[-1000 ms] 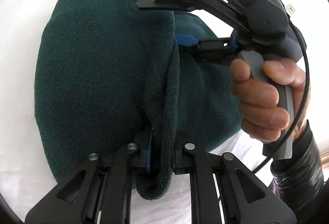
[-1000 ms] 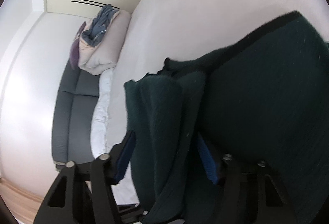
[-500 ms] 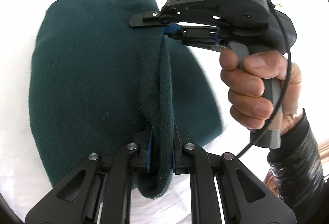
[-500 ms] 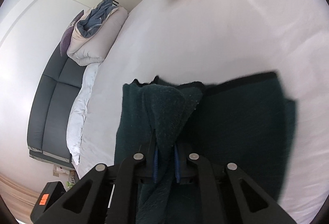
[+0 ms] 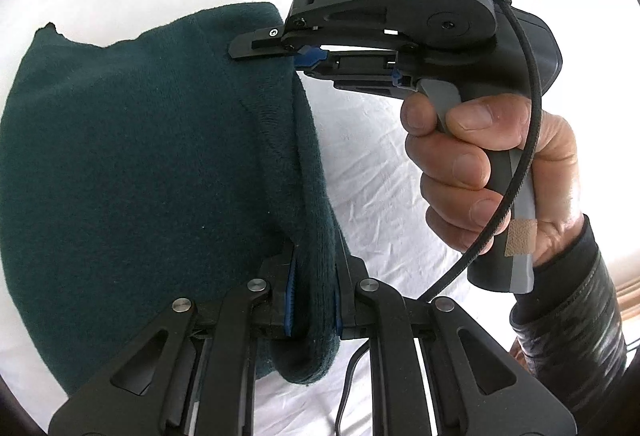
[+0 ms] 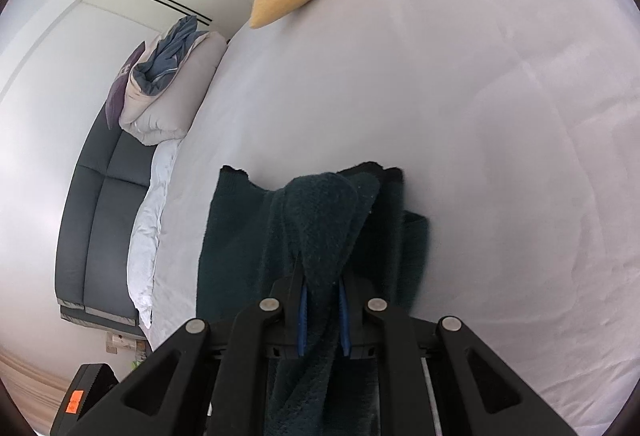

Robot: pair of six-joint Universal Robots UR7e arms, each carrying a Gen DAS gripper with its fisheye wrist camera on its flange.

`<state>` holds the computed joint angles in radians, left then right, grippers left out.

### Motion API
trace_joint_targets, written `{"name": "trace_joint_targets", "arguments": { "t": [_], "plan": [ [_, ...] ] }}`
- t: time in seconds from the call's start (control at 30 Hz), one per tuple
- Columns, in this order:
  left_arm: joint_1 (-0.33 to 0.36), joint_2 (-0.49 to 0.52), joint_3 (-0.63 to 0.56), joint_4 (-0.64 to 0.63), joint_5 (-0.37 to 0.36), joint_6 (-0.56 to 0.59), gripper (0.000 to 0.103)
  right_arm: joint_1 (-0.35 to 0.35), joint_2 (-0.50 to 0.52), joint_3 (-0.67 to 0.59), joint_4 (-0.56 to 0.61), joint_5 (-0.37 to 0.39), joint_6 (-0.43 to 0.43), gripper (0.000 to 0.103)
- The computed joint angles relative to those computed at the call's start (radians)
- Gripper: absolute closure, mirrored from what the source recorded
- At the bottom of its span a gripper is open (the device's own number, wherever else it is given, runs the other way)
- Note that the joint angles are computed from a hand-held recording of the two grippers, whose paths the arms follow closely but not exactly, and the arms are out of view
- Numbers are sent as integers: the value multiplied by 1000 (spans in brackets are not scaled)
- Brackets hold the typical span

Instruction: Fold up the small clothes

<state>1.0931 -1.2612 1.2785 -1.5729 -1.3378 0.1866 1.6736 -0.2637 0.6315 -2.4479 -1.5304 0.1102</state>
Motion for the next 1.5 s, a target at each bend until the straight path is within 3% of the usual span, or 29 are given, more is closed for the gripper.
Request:
{"name": "trace_joint_targets", "arguments": {
  "t": [0.13,0.23,0.3,0.33,0.43,0.53,0.67,0.77,0.87,0.9,1.07,1.13,1.27,1.37,1.5],
  "plan": [
    [7,1,2,-5,9,-30,88,-8,18,-24,15,-4,1,89],
    [9,-12,-4,7,-52,-56,72,-21,27,-21,1,-1,21,88],
    [13,-24,-24,43,-92,-56,34,-32,9,29,-47,25,36,88],
    [13,-37,-27,54,-107,-51,30,-34,-7,63,-73,35,37,85],
    [27,-70,-70,115,-135,22,30,-39,-78,194,-143,43,37,79],
    [59,-87,-121,135,-129,86,30,-33,-163,350,-243,18,48,64],
    [117,-37,-265,114,-125,68,30,-18,-268,563,-393,6,52,64],
    [134,-4,-329,64,-115,77,30,6,-302,656,-446,-10,45,64],
    [150,26,-379,73,-105,76,30,59,-290,670,-424,-168,25,64],
    [152,19,-365,69,-90,67,30,74,-280,671,-424,-218,14,64],
    [157,-33,-261,2,-31,143,30,88,-272,697,-458,-261,28,85],
    [139,-110,-122,-56,9,162,30,94,-277,705,-461,-264,50,86],
    [140,-129,-61,-108,95,196,30,97,-287,715,-463,-215,64,87],
    [148,-121,-60,-116,95,191,29,103,-259,686,-440,-299,48,88],
    [131,-130,-15,-171,89,214,29,42,-273,751,-530,-188,88,92]
  ]
}}
